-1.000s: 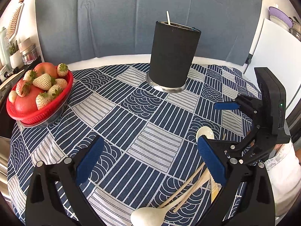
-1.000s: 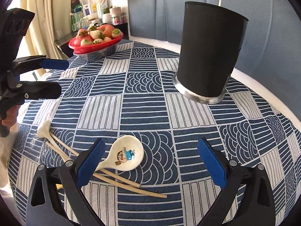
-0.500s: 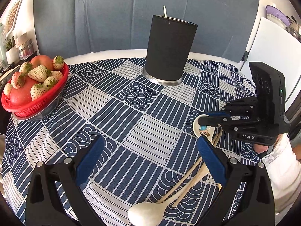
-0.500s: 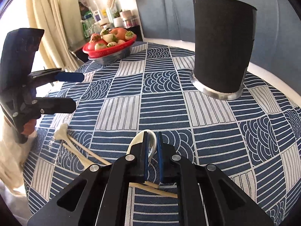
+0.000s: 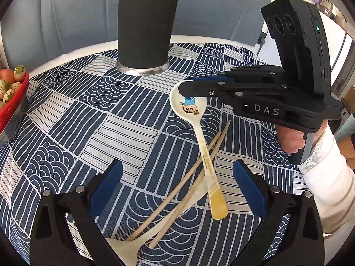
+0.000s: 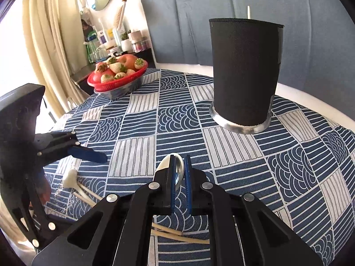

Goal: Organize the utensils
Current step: 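Lift the cartoon spoon with the right tool and carry it over the holder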

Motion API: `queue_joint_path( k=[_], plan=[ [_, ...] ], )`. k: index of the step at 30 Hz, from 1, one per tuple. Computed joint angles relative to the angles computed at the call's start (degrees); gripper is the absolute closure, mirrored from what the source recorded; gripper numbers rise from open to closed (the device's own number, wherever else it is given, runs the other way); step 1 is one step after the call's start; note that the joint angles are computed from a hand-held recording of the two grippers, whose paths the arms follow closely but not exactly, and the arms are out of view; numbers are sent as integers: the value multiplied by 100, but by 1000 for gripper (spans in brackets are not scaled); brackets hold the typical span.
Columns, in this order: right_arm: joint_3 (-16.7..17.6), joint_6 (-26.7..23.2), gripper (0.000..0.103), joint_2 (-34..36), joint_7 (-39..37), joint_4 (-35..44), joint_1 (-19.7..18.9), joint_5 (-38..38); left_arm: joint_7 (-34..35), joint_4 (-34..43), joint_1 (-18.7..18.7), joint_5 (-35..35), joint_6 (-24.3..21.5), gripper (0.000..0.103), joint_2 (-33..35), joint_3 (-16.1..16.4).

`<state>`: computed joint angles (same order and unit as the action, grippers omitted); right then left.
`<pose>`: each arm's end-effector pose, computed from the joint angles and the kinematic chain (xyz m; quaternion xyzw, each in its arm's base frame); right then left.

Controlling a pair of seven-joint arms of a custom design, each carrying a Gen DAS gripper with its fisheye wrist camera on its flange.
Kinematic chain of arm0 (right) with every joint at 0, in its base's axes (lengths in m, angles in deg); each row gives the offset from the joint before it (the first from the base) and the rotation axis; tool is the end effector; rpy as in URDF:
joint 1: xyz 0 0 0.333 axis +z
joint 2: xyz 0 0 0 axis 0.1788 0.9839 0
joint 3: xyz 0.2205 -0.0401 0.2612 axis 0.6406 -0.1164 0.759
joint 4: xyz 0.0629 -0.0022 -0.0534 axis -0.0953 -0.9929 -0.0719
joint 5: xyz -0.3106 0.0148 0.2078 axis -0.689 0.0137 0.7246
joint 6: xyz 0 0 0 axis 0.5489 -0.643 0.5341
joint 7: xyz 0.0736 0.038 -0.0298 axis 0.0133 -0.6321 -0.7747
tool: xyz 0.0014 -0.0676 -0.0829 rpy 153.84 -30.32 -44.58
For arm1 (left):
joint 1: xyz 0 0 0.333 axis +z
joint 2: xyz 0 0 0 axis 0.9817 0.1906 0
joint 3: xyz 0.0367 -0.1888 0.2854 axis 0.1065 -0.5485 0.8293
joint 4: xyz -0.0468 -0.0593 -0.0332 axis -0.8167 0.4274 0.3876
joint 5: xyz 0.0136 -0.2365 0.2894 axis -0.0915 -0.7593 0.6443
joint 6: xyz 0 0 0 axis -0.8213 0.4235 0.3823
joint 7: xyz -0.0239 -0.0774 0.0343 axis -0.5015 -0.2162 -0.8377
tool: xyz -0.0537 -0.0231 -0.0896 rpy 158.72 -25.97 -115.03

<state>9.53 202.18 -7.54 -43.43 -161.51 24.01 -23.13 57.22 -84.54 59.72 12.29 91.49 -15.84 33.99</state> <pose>0.6906 0.3147 0.4988 -0.8523 0.3161 -0.0777 0.4094 0.5880 -0.3260 0.4847 -0.5822 0.7361 -0.3123 0.1473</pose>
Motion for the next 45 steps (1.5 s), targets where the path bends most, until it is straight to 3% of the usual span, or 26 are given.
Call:
queue_joint_path(
  k=[3, 5, 7, 8, 14, 28, 45],
  plan=[
    [62, 92, 96, -71, -112, -81, -32, 82, -38, 114, -58, 50, -85, 6, 69, 25],
    [113, 96, 96, -90, -190, -85, -63, 163, 39, 164, -21, -18, -134, 22, 93, -32],
    [186, 126, 96, -143, -321, -141, -111, 315, 616, 347, 334, -769, -463, 90, 211, -469],
    [188, 150, 97, -174, -364, -170, -102, 346, 677, 411, 430, -1042, -597, 93, 233, -568],
    [272, 342, 97, -321, -660, -236, -144, 667, 476, 402, 132, -737, -588, 93, 57, -213],
    [289, 897, 97, -586, -1031, -239, -28, 1041, 331, 908, 35, -285, -901, 92, 69, -57],
    [518, 1388, 97, -712, -1791, -151, -157, 1848, 239, 1523, 14, 79, -1009, 89, 289, 56]
  ],
)
